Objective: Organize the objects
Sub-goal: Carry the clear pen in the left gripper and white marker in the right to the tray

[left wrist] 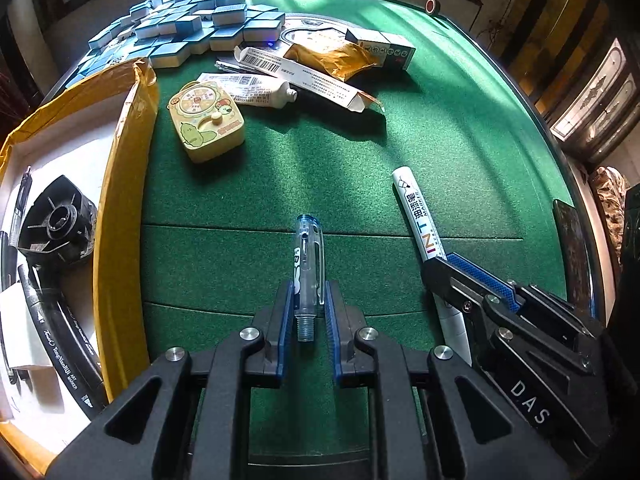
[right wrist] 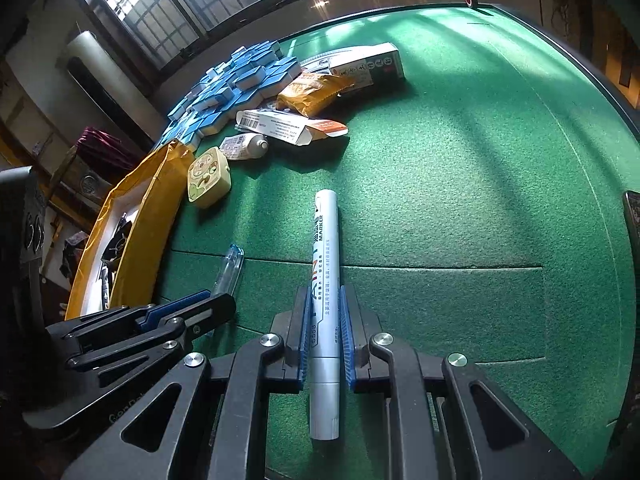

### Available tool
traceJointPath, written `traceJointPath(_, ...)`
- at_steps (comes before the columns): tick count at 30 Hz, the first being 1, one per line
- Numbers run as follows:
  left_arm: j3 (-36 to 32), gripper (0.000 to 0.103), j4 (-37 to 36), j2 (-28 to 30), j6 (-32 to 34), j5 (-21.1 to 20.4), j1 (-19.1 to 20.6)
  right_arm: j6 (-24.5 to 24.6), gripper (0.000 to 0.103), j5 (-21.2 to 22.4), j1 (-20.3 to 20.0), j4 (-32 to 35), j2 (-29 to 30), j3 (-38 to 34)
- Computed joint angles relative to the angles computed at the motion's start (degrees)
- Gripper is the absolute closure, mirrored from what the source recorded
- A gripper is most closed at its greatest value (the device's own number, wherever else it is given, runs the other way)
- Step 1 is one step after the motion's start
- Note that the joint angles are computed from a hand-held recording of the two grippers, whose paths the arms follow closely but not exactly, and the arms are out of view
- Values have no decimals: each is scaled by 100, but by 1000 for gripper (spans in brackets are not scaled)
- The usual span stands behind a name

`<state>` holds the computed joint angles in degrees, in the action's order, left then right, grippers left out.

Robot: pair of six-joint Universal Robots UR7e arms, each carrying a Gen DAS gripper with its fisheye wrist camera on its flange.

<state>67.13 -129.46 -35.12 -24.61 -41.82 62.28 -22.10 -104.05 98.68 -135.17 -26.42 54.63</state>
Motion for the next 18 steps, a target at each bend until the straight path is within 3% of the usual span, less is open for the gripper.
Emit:
traceJointPath(7,166,90,-477,-2,207,129,-10,-72,90,-127,36,-221,-43,164)
traceJointPath(14,546,90,-848,-352,-129,-720,106,62,90,-43,35,-286,-98,293)
traceJointPath(18,743,90,-1111,-501,-166,-961,121,78,90,-6,63,-280,-119,351)
